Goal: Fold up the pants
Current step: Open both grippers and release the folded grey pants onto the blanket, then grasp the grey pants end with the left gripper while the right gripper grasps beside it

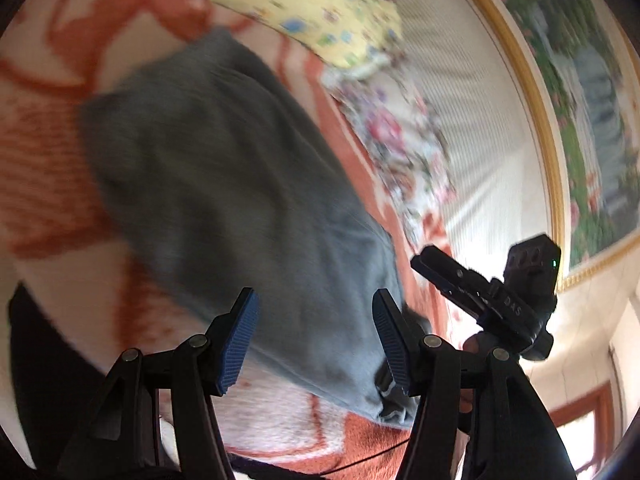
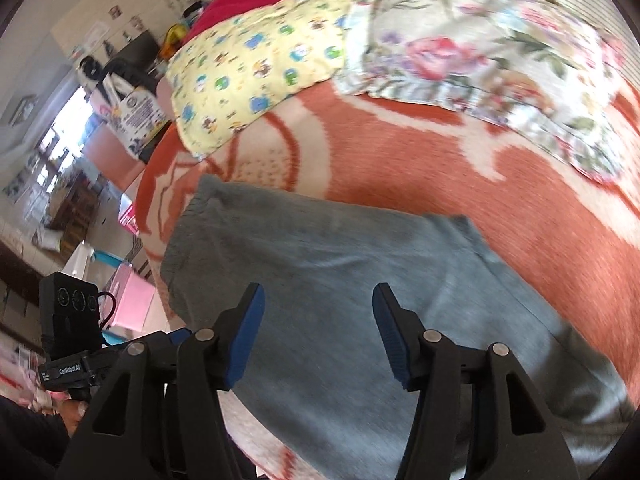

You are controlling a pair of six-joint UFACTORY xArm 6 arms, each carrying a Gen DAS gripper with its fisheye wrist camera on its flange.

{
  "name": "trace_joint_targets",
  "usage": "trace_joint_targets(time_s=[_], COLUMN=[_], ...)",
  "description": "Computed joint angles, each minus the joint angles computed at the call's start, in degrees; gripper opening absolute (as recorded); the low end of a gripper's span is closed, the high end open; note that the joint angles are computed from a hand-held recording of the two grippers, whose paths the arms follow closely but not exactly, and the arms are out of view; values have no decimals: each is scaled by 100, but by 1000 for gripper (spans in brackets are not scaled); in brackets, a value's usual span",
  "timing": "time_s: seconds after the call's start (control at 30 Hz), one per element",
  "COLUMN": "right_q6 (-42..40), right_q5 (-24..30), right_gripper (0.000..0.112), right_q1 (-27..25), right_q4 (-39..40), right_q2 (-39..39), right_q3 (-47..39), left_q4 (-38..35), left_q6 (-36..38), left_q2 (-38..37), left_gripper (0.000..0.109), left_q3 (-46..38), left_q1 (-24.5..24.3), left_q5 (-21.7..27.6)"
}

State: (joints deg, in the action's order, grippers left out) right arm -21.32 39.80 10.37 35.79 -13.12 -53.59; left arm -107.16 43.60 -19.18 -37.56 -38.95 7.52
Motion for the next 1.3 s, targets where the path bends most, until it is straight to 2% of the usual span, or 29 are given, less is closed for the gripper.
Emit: trace_joint_targets(time_s=[0.17, 0.23, 0.33, 0.47, 0.6, 0.7, 0.83, 0.9, 0.97, 1.13, 1.3], right_q6=[-75, -143, -307, -266, -259, -239, -182, -196, -214, -155, 19], right_q5=[61, 13, 17, 94, 354, 618, 1087, 1309, 1533, 1985, 1991], right_gripper=[59, 59, 60, 60, 60, 60, 60, 60, 60, 60, 59], right_q1=[364, 479, 604, 708, 812, 906, 1022, 1081, 1143, 1264, 1430], right_q4=[-180, -205, -145, -270, -412, -665, -943, -979, -981, -901, -1324], right_q2=[576, 765, 1125, 1661, 2261, 2738, 3487, 3858, 4230, 5065, 5449], right_q3=[-598, -797, -1181, -1816, -2593, -3209, -4186, -4677, -5172, -6274, -6644], left_q4=[62, 81, -411, -488, -429, -111, -469, -584, -640, -559, -596], left_q6=[-260, -357, -7, 76, 46, -277, -30, 85, 173, 203, 553], left_q2=[-381, -456, -453, -326, -180, -7, 182, 260, 353, 615, 870], left_gripper=[61, 65, 66, 66, 69, 72, 73, 74, 80, 80, 79], left_q3=[480, 619, 652, 579, 505, 438, 332, 273, 189, -80, -370], left_q1=[302, 463, 738, 1015, 1186, 1249, 1440, 1494, 1532, 1520, 1307], left_q5=[-174, -143, 16, 183, 243, 178, 279, 293, 320, 175, -257])
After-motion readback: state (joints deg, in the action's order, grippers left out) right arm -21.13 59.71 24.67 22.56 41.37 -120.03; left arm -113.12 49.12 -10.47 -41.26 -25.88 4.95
